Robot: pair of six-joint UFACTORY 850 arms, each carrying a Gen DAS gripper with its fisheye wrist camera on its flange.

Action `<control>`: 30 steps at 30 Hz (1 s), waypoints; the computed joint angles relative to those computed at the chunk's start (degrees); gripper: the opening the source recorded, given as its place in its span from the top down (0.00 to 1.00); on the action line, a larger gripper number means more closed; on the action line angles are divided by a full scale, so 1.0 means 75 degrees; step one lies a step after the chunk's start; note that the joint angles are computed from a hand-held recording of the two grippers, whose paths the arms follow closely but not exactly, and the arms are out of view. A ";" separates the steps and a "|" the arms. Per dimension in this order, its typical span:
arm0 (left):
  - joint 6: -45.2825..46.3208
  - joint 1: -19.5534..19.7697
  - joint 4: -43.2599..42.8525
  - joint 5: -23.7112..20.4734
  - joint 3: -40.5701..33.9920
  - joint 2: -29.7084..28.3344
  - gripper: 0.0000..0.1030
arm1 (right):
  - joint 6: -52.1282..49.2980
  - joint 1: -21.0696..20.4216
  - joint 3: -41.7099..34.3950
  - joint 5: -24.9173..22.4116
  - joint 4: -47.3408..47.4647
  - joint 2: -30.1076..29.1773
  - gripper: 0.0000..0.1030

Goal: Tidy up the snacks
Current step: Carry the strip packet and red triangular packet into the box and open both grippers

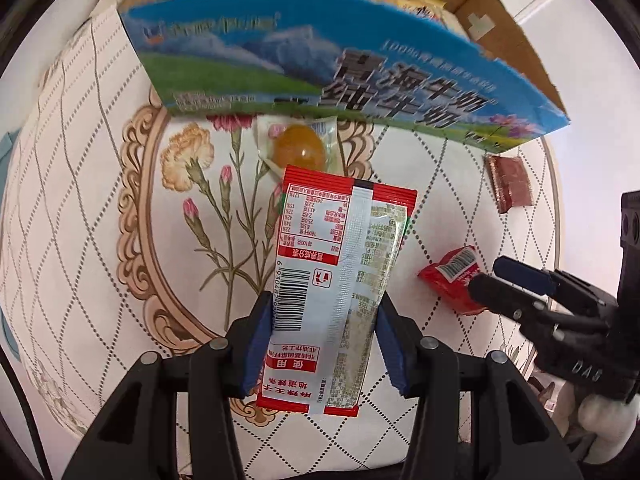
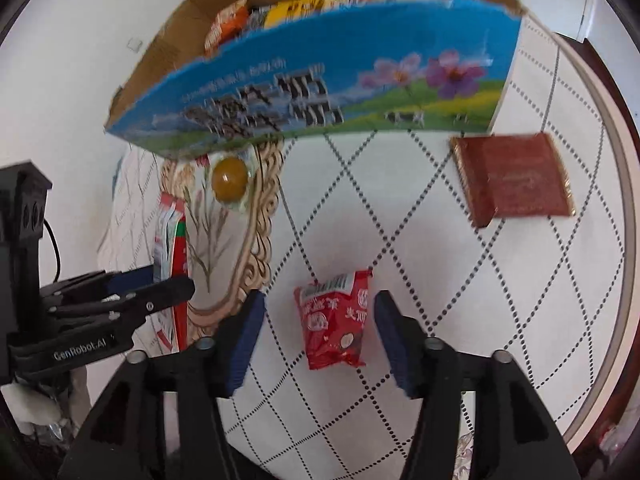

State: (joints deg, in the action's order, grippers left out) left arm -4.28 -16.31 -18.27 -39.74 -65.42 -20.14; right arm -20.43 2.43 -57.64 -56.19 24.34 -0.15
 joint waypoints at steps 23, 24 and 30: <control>0.1077 0.0289 -0.0820 -0.0691 -0.2350 -0.0027 0.54 | -0.0677 -0.0327 -0.1435 0.0719 0.1207 0.0378 0.64; 0.0947 0.0322 -0.0591 -0.0742 -0.2718 -0.0253 0.54 | -0.0580 -0.0289 -0.1682 0.0873 0.1069 0.0171 0.64; -0.0145 0.0644 0.0872 -0.1590 -0.5217 -0.2208 0.54 | 0.0215 -0.0072 -0.2864 0.1101 0.0199 -0.1211 0.64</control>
State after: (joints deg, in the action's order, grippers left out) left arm -5.37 -11.48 -11.73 -51.66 -104.55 -36.70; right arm -18.82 1.89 -79.12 -47.94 25.83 -9.23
